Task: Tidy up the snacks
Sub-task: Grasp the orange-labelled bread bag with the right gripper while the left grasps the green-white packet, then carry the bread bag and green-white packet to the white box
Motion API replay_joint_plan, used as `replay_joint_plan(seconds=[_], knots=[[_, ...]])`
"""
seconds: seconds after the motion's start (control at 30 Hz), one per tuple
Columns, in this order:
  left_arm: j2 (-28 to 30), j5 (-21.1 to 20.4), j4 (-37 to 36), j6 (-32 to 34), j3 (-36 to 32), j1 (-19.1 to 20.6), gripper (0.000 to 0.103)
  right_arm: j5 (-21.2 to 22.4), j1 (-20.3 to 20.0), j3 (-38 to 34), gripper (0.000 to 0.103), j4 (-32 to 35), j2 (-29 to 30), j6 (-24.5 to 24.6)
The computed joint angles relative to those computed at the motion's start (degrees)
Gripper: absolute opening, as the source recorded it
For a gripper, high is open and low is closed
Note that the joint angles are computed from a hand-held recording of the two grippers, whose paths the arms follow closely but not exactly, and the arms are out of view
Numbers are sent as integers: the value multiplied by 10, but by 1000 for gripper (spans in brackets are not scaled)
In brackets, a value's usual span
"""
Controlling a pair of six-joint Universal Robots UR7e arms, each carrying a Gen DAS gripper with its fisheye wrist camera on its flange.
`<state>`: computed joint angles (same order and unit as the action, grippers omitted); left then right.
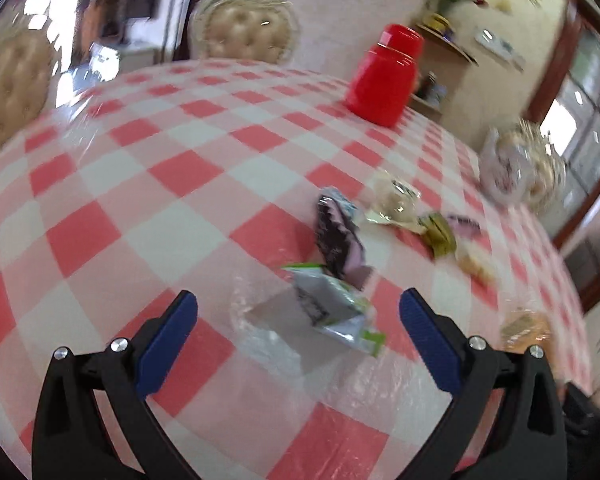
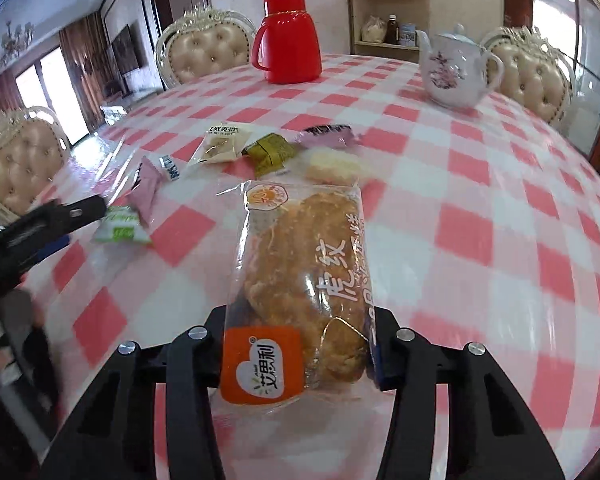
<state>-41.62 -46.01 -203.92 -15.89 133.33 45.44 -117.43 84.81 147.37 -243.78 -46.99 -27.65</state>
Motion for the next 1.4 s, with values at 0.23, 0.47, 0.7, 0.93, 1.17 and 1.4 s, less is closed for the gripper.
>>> replay_joint_plan(seconds=[0.23,0.47,0.7,0.93,1.17,1.4], knots=[[21,14,76,39,-44,0,101,76,-29,44,48,4,-27,25],[29,20,156,50,-76,10,55,77,-8,47,48,12,-21,22],[12,-24,129,87,-44,4,39,77,-1,49,48,0,-13,21],[7,-36,115,92,-36,-4,35,73,-4,47,48,-16,-8,23],[3,-43,94,88,-20,-17,27,87,-15,49,48,-41,-4,33],[-3,-55,73,79,11,-33,25,92,-33,55,48,-66,0,49]])
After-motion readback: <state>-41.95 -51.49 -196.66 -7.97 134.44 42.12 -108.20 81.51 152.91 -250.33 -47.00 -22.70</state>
